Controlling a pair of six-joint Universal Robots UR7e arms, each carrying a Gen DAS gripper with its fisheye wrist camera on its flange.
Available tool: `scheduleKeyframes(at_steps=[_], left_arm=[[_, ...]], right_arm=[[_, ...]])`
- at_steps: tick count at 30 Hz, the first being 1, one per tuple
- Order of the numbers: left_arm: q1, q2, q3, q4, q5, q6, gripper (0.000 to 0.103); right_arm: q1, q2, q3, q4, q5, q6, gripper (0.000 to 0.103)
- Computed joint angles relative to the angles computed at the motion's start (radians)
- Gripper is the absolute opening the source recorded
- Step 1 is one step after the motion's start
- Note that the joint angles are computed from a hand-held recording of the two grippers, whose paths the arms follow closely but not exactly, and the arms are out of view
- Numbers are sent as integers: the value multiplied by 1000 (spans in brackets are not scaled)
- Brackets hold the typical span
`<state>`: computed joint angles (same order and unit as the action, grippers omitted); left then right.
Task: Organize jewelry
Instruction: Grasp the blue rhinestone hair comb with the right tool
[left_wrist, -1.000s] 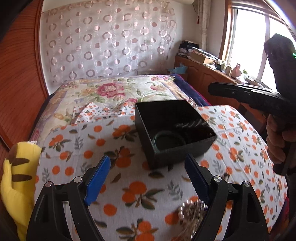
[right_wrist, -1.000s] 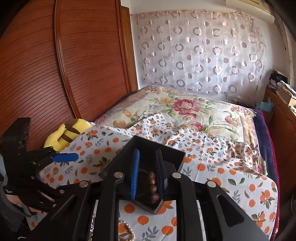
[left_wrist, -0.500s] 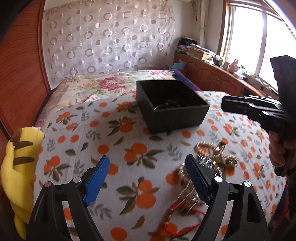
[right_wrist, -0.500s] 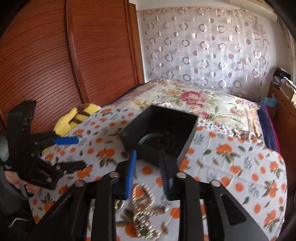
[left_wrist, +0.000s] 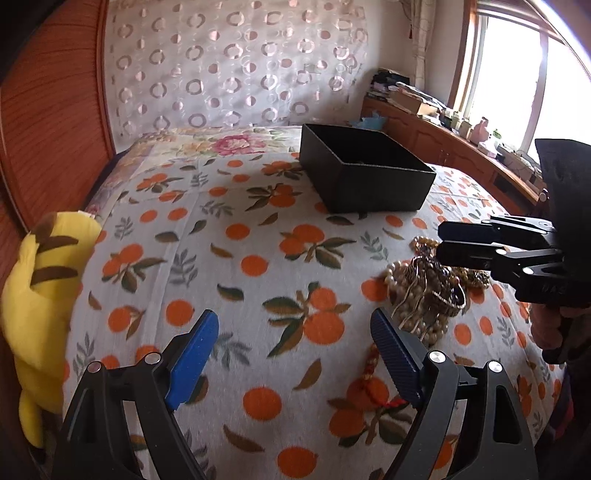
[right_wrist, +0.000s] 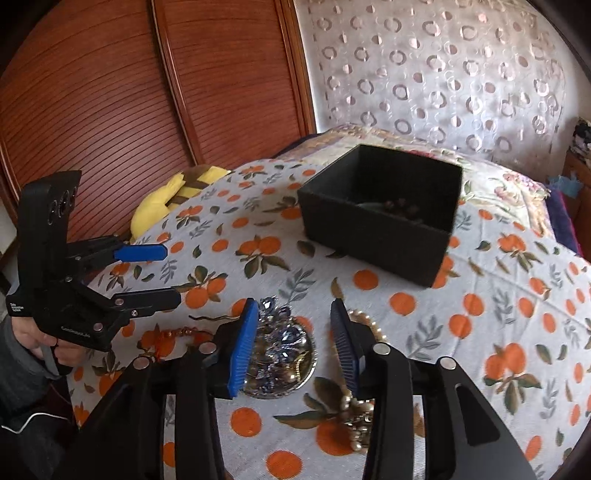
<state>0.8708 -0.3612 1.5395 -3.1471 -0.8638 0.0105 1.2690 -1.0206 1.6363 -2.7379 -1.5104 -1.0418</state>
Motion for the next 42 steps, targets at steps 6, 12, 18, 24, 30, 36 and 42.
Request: scheduleKeyframes(at_steps=[6,12,18,24,30,36,42], left_arm=[[-2,-6,13,-11,-4,-8,81],[-1,-7,14,-9,-5,-11,81],[-2,-8,15,0,-2,-20,81],[0,-6,11,1,-3,-20,81],[2,-5,9,2,-2,-19,81],[5,-4,9,0,-4,-23,81],[3,0,5,-14,-5,-15,81]], right_arm=[[2,33,-47,64,-25,29,44],[-4,28,-59,124,-12,20,38],[-5,19,-55,107,-14,5,23],[-5,10,-44,63,0,-2,22],[-7,-22,-7,-15,51,-28,22],[-8,-49,25,-89,116,-59,22],[1,-46,17,-119,74,-37,22]])
